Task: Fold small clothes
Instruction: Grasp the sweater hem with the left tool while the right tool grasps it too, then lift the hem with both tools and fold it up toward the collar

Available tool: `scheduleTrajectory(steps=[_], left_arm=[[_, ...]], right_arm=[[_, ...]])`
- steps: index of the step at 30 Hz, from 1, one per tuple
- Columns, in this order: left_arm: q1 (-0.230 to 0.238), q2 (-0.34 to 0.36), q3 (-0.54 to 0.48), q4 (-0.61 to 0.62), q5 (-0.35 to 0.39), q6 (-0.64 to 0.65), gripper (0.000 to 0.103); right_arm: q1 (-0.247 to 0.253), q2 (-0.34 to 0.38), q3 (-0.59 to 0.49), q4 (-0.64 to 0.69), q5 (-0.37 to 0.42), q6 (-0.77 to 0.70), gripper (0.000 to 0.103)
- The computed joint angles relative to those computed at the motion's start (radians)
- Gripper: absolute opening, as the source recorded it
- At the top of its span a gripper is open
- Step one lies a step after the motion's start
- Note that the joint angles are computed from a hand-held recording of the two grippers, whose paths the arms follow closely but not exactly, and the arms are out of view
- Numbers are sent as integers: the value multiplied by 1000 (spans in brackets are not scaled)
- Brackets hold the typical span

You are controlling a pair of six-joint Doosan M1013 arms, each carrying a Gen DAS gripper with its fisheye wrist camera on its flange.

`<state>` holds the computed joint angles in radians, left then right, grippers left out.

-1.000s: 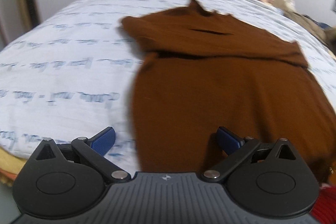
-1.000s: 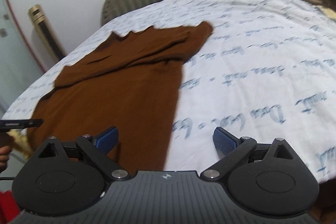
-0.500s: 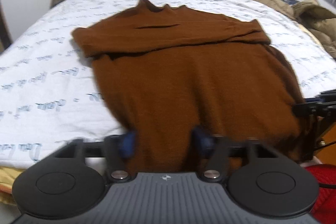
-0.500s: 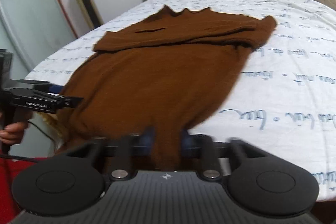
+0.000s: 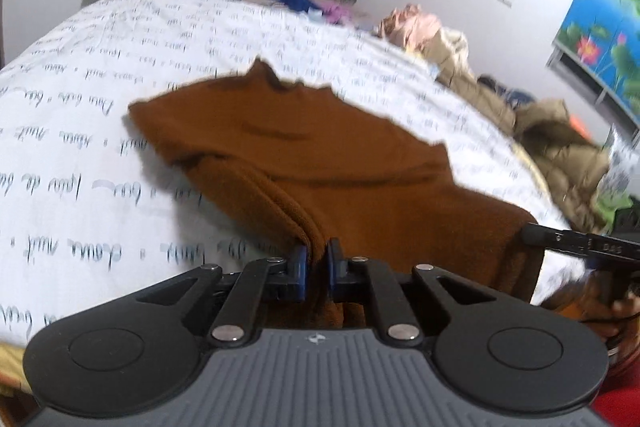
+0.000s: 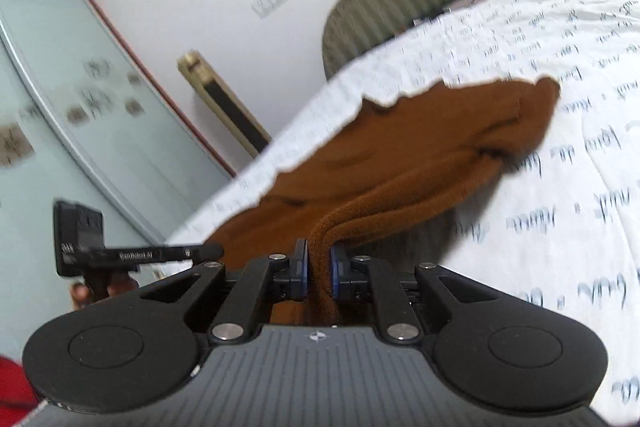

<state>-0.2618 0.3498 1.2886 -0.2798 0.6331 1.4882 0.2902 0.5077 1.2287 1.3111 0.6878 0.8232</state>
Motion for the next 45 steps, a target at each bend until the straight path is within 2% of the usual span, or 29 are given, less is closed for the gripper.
scheduleTrajectory(steps=[2,5,8,10,11,14,16,19,20,21,23,25,27,29,33,35,37,38,39,40,43,45], left_arm=[[7,13,-27,-8,-6,-6,10],[-5,36,-63,123,-36,-99,10],[-4,81,-128,179,-1,-159,10],[4,115,-174,168,31,-164,10],[2,130,-189,211,45,-199,10],[-10,183,-253,342,123,-291,10],[-16,209,-277,411,167,-334,10],[-2,214,-269,350,194,-324,12],[8,206,-252,301,181,-310,13],[17,196,-233,248,169,-293,18],[36,174,-191,151,147,-257,35],[50,146,-135,76,115,-233,69],[53,119,-84,53,82,-225,72],[56,99,-48,16,75,-185,72],[75,68,21,-183,58,-41,72],[73,52,51,-238,42,18,72],[70,46,61,-295,51,79,70],[72,46,61,-341,71,126,66],[72,46,59,-366,93,162,43],[70,47,50,-359,120,178,22],[62,29,55,-345,129,221,12],[61,8,75,-378,108,276,10]], right_arm=[[-5,6,-12,31,-36,-12,16],[-6,26,-50,3,-117,28,16],[-2,57,-98,-84,-179,125,16],[-7,85,-135,-121,-181,201,16],[-8,99,-153,-140,-182,232,16],[4,133,-202,-393,-204,443,16],[10,158,-236,-521,-176,557,21],[12,173,-244,-575,-145,639,28],[10,165,-222,-555,-150,627,38],[8,156,-203,-535,-153,610,46],[5,133,-158,-495,-168,564,51],[4,107,-113,-470,-177,530,51],[3,85,-76,-479,-180,532,56],[-1,69,-46,-443,-166,495,56],[-17,45,20,-208,-98,288,56],[-12,38,27,-195,-72,233,56],[-8,38,23,-215,-69,235,43],[-4,39,16,-246,-65,250,21],[0,43,4,-284,-54,277,11],[3,44,-2,-298,-47,283,11],[3,29,13,-236,-45,197,11],[-3,13,33,-126,-35,98,11]])
